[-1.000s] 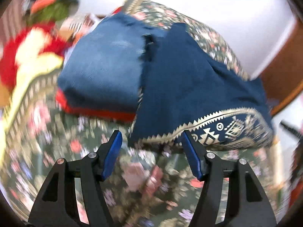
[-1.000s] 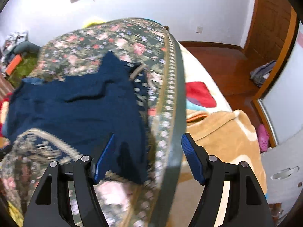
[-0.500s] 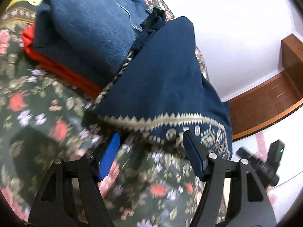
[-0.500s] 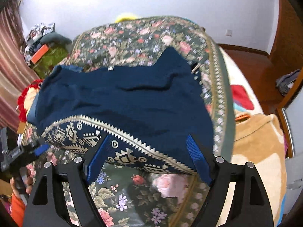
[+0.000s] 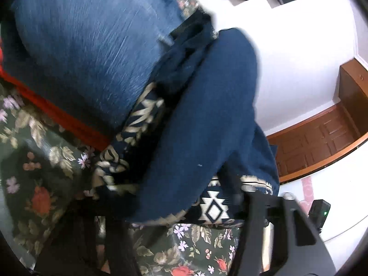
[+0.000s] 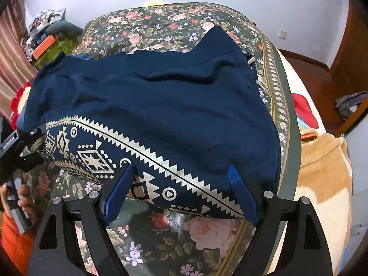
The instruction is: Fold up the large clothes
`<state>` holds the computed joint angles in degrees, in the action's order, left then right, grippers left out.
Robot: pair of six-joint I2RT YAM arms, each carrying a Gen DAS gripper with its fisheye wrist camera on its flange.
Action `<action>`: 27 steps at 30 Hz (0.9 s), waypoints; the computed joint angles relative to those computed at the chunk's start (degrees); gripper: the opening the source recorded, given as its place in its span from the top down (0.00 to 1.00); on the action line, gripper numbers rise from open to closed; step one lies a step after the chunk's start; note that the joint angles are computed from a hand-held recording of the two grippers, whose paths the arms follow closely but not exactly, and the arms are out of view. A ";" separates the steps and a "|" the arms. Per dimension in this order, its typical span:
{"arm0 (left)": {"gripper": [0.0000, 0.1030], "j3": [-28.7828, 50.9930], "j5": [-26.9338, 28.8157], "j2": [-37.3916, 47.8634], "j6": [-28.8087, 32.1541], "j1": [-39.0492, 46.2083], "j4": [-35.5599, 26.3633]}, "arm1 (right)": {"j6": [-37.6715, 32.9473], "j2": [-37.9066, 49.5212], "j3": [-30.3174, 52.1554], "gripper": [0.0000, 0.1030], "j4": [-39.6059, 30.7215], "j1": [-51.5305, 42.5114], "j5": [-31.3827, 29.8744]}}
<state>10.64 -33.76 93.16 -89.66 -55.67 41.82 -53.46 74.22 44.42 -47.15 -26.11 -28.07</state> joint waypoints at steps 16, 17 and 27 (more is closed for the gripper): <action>0.88 26.08 -25.98 -23.13 2.73 -11.51 -57.25 | 4.63 -9.04 4.81 0.21 -9.56 6.09 -6.55; 0.88 27.99 -26.82 -23.07 4.44 -11.49 -58.78 | 5.73 -9.51 4.38 0.21 -8.63 7.82 -6.20; 0.88 41.12 -24.48 -12.54 15.40 -10.90 -62.33 | 13.14 -1.77 -3.14 0.17 2.53 21.52 1.30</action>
